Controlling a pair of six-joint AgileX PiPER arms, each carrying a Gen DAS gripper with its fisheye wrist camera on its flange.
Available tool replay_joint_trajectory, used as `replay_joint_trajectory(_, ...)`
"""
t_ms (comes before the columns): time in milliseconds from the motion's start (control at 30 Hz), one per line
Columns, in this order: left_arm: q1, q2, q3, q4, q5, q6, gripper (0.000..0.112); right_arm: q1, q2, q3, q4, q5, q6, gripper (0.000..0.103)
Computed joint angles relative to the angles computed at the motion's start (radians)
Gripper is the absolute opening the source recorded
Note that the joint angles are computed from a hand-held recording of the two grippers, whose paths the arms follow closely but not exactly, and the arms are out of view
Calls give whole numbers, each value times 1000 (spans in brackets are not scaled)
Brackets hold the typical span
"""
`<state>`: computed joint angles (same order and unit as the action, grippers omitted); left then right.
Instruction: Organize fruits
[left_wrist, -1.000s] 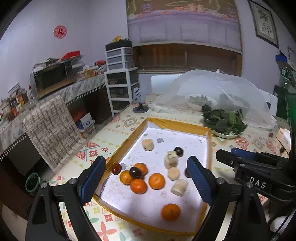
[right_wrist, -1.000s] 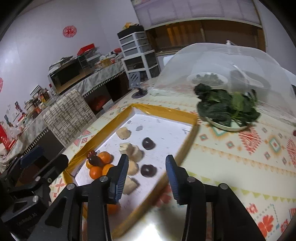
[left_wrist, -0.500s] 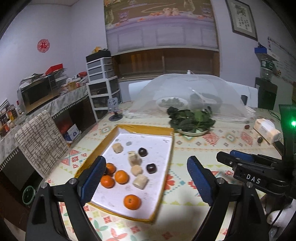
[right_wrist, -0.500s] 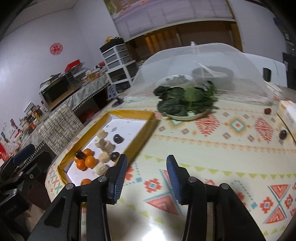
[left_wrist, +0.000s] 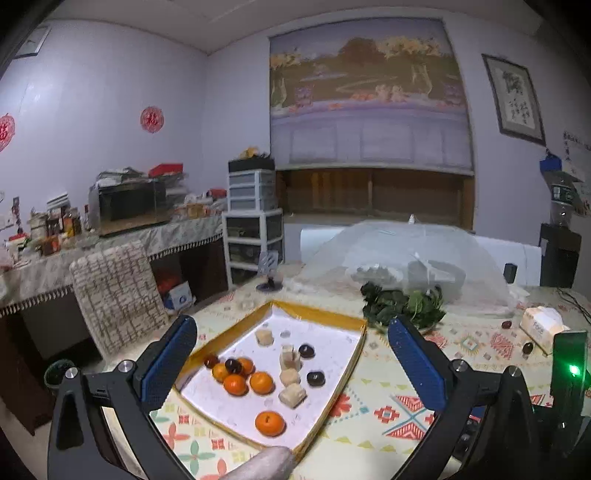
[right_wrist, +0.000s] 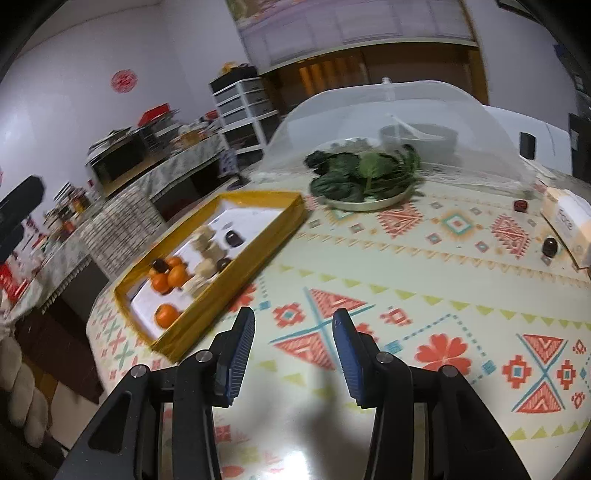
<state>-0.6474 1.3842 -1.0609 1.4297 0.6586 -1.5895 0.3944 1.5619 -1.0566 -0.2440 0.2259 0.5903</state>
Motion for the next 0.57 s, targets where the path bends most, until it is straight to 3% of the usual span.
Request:
replay_joint_trajectory(67, 49, 3, -26, -168, -96, 161, 103, 25, 3, 2, -71, 3, 59, 48)
replay_joint_trajectory(133, 69, 15, -42, -250, -109, 229, 103, 47, 10, -1, -72, 4, 54, 48)
replay_joint_trajectory(267, 63, 31, -42, -218, -67, 196, 103, 75, 23, -6, -75, -3, 58, 50)
replay_joint_trajectory(533, 76, 43, -48, -238, -62, 197, 103, 98, 25, -11, -115, -4, 100, 53)
replay_joint_trajectory(567, 69, 55, -62, -244, -48, 207, 103, 97, 17, -7, -144, 1, 132, 57)
